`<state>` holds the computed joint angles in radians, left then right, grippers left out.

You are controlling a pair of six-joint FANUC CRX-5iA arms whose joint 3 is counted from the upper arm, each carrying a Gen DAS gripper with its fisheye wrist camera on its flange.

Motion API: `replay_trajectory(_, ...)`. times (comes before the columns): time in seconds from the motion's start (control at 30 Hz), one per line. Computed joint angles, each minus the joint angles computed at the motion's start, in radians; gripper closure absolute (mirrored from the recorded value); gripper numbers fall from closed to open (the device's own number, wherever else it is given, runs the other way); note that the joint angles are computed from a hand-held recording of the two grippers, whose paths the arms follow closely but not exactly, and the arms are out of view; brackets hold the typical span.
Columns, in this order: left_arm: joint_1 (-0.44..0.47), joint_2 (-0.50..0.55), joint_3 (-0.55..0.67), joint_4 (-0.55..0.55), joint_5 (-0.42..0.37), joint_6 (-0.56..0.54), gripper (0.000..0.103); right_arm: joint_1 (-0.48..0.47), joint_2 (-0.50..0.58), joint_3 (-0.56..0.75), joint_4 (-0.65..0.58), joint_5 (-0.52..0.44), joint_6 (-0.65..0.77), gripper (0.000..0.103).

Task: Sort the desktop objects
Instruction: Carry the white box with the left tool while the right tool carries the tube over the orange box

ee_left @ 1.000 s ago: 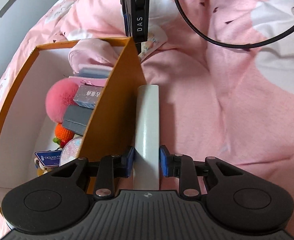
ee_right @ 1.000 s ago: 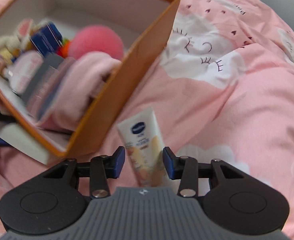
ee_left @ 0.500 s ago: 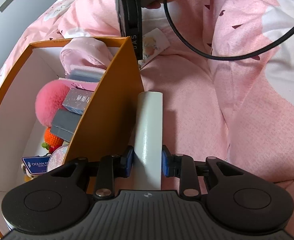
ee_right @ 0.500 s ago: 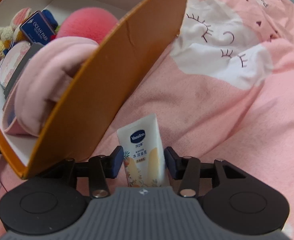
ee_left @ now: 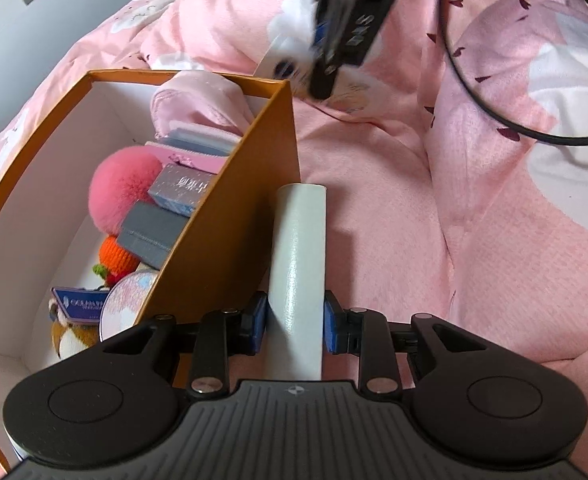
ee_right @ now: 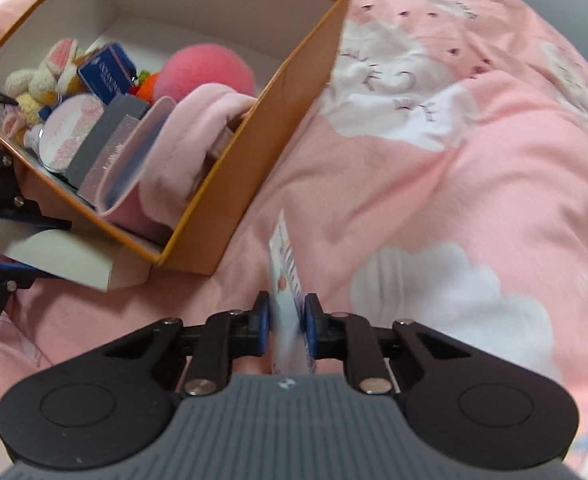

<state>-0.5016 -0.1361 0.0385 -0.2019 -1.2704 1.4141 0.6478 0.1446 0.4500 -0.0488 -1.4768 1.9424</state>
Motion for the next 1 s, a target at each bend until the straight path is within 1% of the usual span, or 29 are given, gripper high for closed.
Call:
replay_trajectory(0.17, 0.009, -0.035, -0.014, 0.018, 0.007, 0.034, 0.071, -0.024, -0.069, -0.031, -0.034, 0.012, -0.087, 0.085)
replay_trajectory(0.37, 0.056, -0.080, -0.031, 0.102, 0.033, 0.051, 0.071, 0.011, -0.129, -0.082, -0.018, 0.046, -0.151, 0.085)
replay_trajectory(0.6, 0.133, -0.145, -0.053, 0.261, 0.036, 0.052, 0.071, 0.053, -0.189, -0.086, -0.013, 0.067, -0.146, 0.085)
replay_trajectory(0.73, 0.169, -0.180, -0.051, 0.309, 0.039, 0.045, 0.071, 0.079, -0.201, -0.066, -0.011, 0.082, -0.124, 0.085)
replay_trajectory(0.83, 0.178, -0.182, -0.018, 0.286, 0.027, 0.050, 0.071, 0.096, -0.201, -0.047, -0.007, 0.098, -0.110, 0.085)
replay_trajectory(1.0, 0.166, -0.173, 0.061, 0.160, -0.015, 0.059, 0.071, 0.092, -0.169, 0.029, -0.052, 0.113, -0.095, 0.085)
